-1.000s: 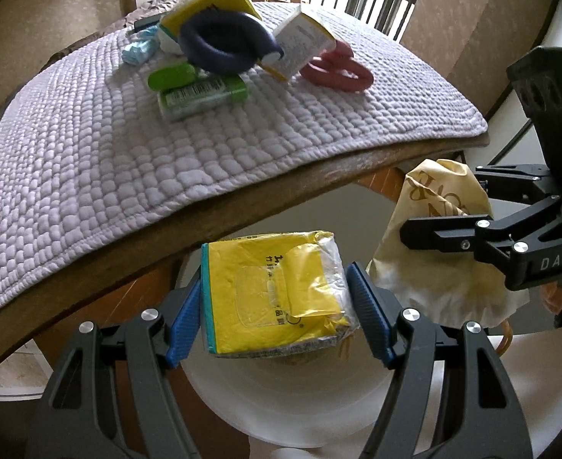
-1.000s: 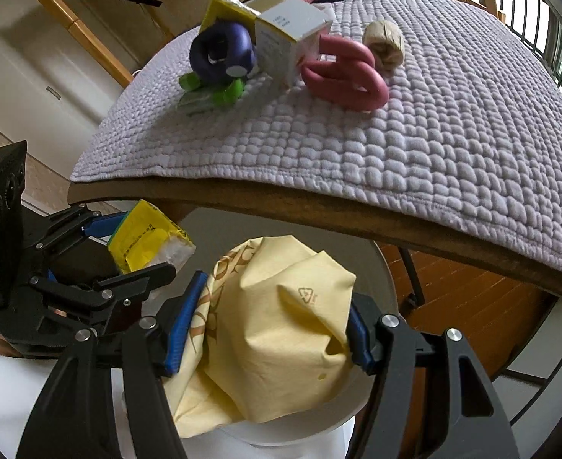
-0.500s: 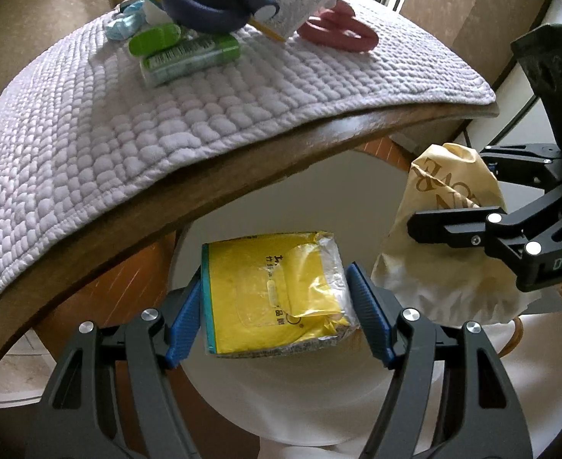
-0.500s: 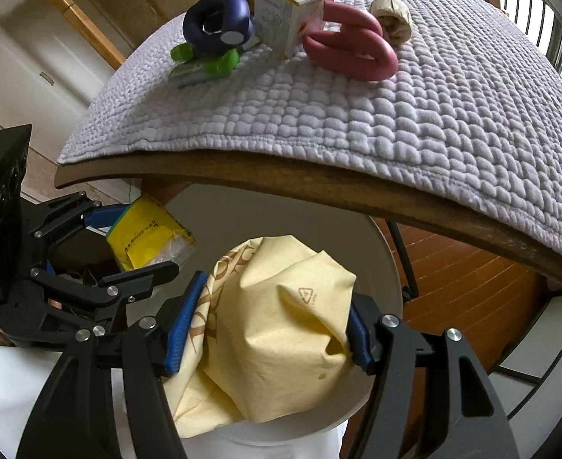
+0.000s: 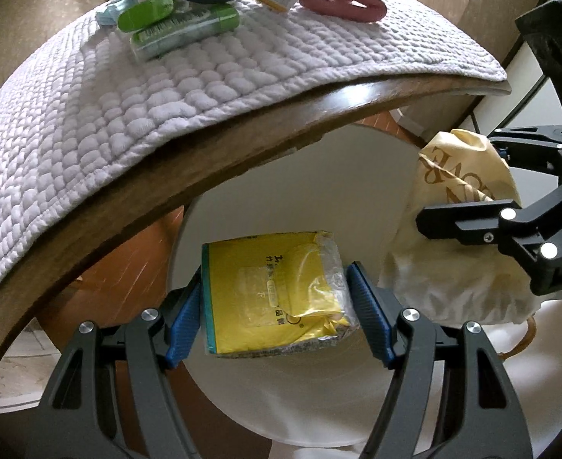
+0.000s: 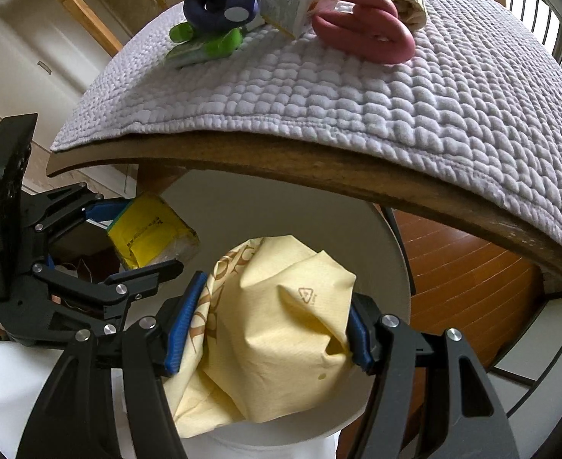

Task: Collect trash
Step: 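Hold the yellow paper bag and yellow packet above the bin with both tools, then open both tools to drop the paper bag and packet into the bin, then grasp the pink S-shaped grip with the right tool while the left grasps the navy blue ring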

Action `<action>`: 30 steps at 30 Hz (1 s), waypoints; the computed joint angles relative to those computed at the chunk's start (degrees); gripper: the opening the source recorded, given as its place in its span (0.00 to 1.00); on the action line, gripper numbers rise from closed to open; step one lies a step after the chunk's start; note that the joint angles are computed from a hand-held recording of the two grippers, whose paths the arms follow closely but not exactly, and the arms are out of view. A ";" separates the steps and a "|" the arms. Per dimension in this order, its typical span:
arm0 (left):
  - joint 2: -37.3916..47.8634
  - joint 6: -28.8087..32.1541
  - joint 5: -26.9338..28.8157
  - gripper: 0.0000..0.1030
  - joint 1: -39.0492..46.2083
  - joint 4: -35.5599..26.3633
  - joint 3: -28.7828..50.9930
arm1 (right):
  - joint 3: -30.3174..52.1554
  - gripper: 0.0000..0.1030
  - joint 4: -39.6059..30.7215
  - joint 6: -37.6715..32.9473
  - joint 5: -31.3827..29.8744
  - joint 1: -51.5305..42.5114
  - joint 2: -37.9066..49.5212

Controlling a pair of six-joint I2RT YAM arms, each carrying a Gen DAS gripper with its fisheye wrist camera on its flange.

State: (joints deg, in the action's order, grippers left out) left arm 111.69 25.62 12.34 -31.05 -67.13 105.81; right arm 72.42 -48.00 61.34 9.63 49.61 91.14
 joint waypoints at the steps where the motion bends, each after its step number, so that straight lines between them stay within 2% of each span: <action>1: 0.09 -0.14 -0.12 0.70 -0.14 0.46 -0.42 | 0.34 0.61 -0.02 0.18 0.08 0.21 0.51; 11: 0.80 -1.25 -0.49 0.70 -1.74 1.37 -1.01 | 0.56 0.64 0.55 -0.27 -0.55 -0.58 1.99; 14: 0.80 -0.11 0.74 0.74 -0.83 0.78 -0.77 | 0.26 0.69 0.23 0.32 -0.10 -0.49 1.38; 16: 0.60 -0.02 0.83 0.84 -1.03 1.14 -0.97 | 0.00 0.75 -0.20 0.40 0.25 -0.64 0.36; 17: 0.40 0.15 0.98 0.85 -0.89 1.36 -0.98 | 0.38 0.78 -0.77 0.39 0.89 -0.59 0.28; 25: 0.60 -0.51 3.84 0.86 0.25 -0.42 5.00 | 6.60 0.80 -7.29 -2.60 8.56 0.54 -0.23; 28: 1.17 -1.41 8.32 0.88 1.41 -2.24 9.99 | 9.99 0.89 -9.88 -3.76 13.66 0.88 -0.95; 30: -0.34 -3.44 8.33 0.94 1.60 1.35 9.88 | 11.39 0.92 -10.60 -4.81 16.62 0.28 -1.85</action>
